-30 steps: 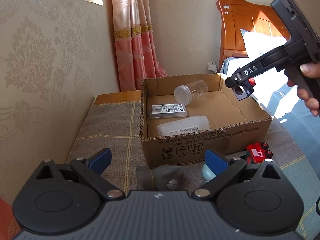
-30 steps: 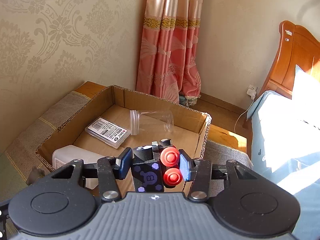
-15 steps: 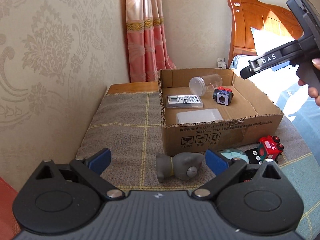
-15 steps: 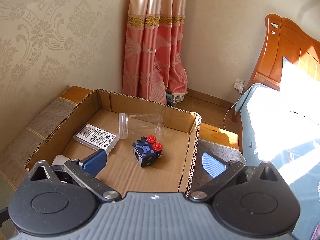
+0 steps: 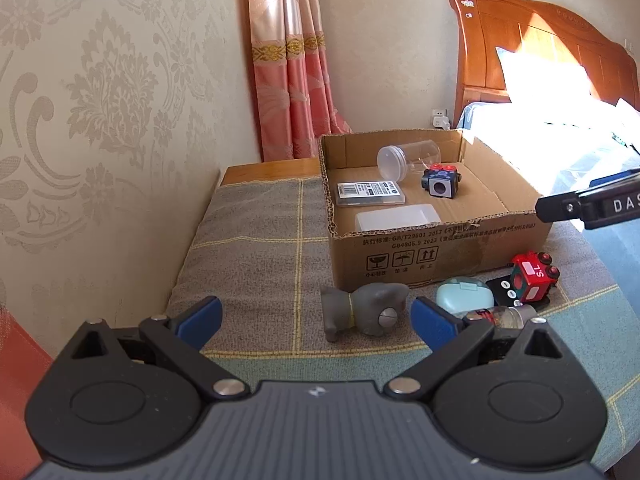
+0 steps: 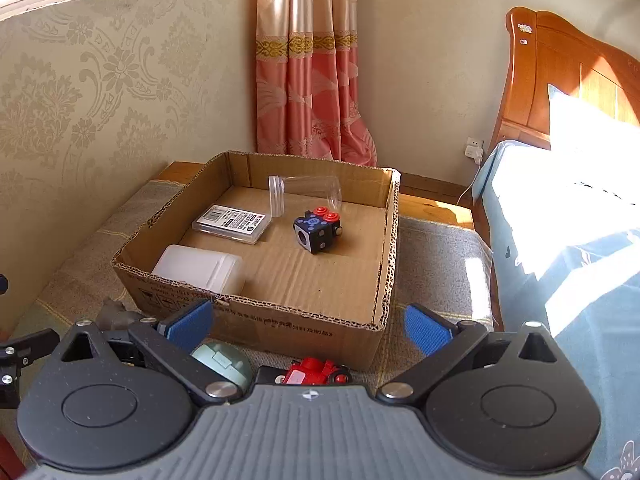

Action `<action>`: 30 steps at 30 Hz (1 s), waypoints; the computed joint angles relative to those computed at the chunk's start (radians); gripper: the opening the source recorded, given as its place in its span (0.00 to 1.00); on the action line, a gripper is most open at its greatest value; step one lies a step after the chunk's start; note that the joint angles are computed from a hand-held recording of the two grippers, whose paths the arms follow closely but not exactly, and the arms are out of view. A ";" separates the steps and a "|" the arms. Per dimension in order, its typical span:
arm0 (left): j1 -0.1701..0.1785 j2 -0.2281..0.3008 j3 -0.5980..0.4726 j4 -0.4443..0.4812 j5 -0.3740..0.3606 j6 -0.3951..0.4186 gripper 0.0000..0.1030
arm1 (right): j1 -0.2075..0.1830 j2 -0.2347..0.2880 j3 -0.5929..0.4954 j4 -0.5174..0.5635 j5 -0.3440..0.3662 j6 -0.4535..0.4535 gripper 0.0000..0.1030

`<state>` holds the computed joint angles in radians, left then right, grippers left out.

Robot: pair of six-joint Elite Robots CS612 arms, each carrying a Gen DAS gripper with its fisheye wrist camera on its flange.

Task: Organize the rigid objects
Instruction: 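Move the right tool toward the correction tape while the left tool withdraws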

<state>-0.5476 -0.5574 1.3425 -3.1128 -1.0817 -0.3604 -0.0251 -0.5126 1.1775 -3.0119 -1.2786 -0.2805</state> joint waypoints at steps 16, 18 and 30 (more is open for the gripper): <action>0.009 -0.011 0.059 0.009 -0.053 0.001 0.97 | 0.027 -0.031 0.220 -0.052 -0.006 -0.048 1.00; 0.011 -0.010 0.058 0.011 -0.055 -0.009 0.97 | 0.036 -0.025 0.222 -0.076 -0.020 -0.033 1.00; 0.010 -0.005 0.054 0.018 -0.025 -0.010 0.97 | 0.086 0.016 0.195 -0.148 -0.111 0.057 1.00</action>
<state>-0.5380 -0.5625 1.3967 -3.0946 -1.1068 -0.3704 0.0606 -0.4965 1.3721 -3.1602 -1.3898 -0.2233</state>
